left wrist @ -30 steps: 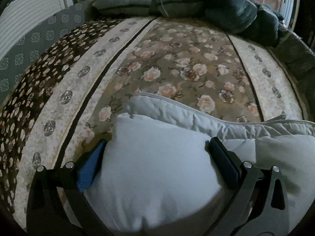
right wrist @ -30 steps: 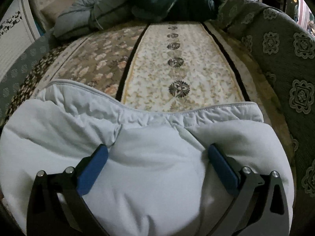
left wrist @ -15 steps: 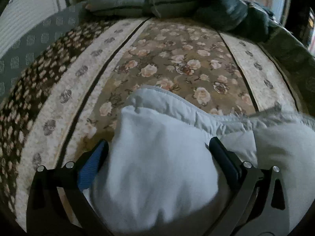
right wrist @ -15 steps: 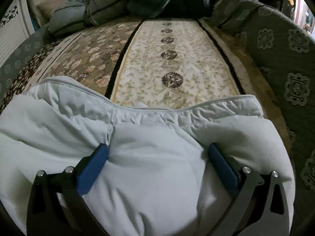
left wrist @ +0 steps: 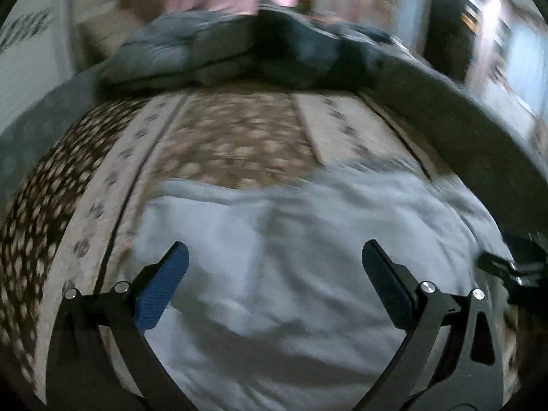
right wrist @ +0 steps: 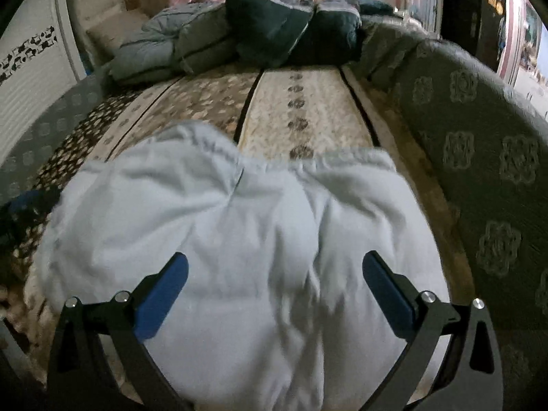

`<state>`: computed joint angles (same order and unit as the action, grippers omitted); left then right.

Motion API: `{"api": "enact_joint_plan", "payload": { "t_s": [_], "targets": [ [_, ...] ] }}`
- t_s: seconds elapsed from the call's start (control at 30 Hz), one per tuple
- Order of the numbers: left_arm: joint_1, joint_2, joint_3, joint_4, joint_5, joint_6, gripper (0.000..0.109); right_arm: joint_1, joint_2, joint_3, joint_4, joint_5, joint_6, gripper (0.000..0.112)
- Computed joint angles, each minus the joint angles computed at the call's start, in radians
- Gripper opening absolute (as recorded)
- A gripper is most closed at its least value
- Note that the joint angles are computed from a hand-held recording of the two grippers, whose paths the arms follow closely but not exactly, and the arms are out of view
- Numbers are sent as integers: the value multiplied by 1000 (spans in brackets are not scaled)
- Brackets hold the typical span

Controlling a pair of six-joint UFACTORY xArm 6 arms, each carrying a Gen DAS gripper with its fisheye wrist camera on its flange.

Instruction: Fold large clothes

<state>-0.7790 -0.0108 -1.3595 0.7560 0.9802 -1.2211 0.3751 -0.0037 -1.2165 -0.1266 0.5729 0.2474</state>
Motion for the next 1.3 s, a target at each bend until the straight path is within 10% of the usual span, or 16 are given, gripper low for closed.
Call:
{"api": "enact_joint_plan", "payload": {
  "t_s": [0.2,0.47,1.3],
  "targets": [
    [-49,166,-159,-61,106,129,100,-8,8,12,-4,75,-32,101],
    [69,196,-109,-62,1,29,100,-26,158,-70,-185,-43,31,102],
    [159,434,-340,-110,11,146,100,-62,507,-461,-20,66,-18,102]
  ]
}}
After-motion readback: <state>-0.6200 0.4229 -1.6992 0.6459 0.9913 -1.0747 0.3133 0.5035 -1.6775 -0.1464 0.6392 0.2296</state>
